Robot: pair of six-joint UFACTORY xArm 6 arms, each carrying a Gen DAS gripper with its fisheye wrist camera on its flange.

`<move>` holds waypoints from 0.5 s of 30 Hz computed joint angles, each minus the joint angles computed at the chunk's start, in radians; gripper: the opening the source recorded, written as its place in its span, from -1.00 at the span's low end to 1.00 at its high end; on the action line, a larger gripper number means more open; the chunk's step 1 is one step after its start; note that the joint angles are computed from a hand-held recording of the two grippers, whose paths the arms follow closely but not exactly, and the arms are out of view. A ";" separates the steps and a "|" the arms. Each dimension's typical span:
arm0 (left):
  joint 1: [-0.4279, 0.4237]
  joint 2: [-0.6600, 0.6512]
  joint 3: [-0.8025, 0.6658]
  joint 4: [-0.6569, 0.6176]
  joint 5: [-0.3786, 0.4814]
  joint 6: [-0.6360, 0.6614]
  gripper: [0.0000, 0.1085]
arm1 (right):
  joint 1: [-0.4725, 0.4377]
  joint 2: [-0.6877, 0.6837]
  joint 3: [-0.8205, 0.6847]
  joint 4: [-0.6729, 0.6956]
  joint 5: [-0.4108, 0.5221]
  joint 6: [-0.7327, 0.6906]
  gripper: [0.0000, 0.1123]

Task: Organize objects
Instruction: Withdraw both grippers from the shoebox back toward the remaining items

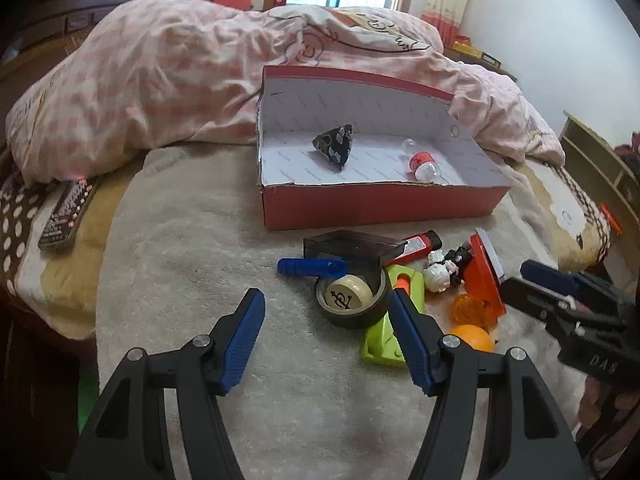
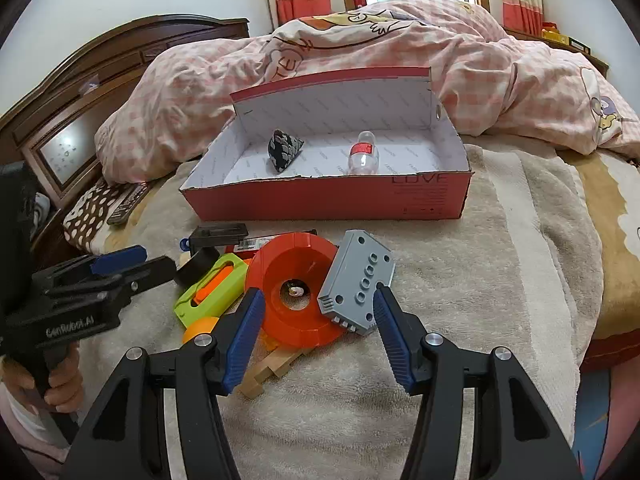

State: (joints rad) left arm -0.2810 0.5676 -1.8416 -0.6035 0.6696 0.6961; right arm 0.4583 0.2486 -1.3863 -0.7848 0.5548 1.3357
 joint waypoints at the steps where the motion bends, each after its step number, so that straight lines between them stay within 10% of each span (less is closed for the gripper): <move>1: -0.003 0.003 -0.001 0.010 -0.013 -0.003 0.19 | 0.000 -0.001 0.001 -0.005 -0.004 0.008 0.03; 15: 0.019 0.182 -0.219 0.150 -0.001 -0.190 0.15 | -0.005 0.002 0.003 0.008 -0.021 0.005 0.03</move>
State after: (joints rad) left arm -0.2622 0.7498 -2.0601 -0.4536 0.6687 0.5059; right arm 0.4536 0.2506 -1.3831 -0.7765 0.5333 1.3403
